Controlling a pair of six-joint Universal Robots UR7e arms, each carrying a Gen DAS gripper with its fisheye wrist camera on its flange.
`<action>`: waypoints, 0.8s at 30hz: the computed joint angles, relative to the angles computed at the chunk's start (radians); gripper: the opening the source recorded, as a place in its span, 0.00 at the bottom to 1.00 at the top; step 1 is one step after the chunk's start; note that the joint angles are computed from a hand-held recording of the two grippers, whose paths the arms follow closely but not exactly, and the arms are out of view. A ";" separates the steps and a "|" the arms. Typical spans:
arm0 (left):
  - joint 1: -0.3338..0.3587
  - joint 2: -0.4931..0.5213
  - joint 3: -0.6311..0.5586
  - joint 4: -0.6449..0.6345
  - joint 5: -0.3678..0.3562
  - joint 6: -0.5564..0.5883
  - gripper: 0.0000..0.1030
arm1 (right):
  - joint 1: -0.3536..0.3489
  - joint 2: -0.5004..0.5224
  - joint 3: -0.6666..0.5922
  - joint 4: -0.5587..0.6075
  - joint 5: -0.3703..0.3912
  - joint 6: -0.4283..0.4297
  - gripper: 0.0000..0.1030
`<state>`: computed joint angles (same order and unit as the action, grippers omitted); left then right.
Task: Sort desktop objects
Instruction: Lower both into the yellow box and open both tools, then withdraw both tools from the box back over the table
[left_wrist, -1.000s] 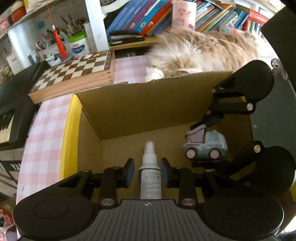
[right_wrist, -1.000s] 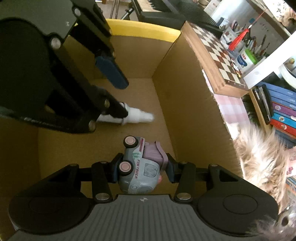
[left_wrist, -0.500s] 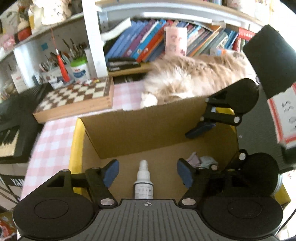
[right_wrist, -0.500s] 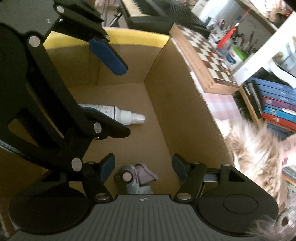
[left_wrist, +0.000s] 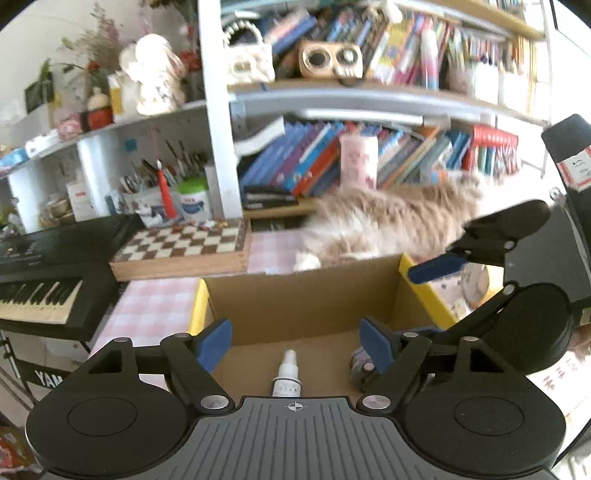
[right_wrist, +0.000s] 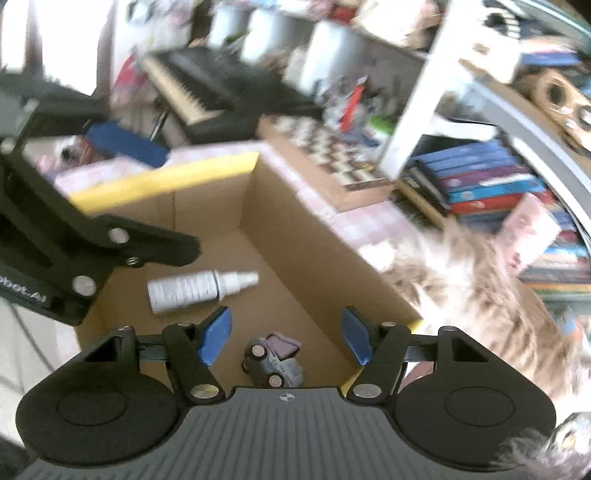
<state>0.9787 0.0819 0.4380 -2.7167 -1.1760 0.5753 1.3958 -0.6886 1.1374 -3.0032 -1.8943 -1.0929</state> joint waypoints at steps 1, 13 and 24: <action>-0.001 -0.025 0.053 -0.040 -0.003 -0.005 0.80 | -0.001 -0.013 0.025 -0.037 0.014 0.031 0.62; -0.011 -0.236 0.478 -0.343 -0.045 -0.095 0.83 | 0.014 -0.109 0.294 -0.415 0.033 0.273 0.64; -0.017 -0.360 0.754 -0.533 -0.026 -0.094 0.89 | 0.035 -0.123 0.498 -0.745 -0.005 0.340 0.64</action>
<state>0.9614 -0.2784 1.1920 -3.2493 -1.2023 0.4815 1.4307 -0.8113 1.6358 -3.7486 -1.8994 -0.7525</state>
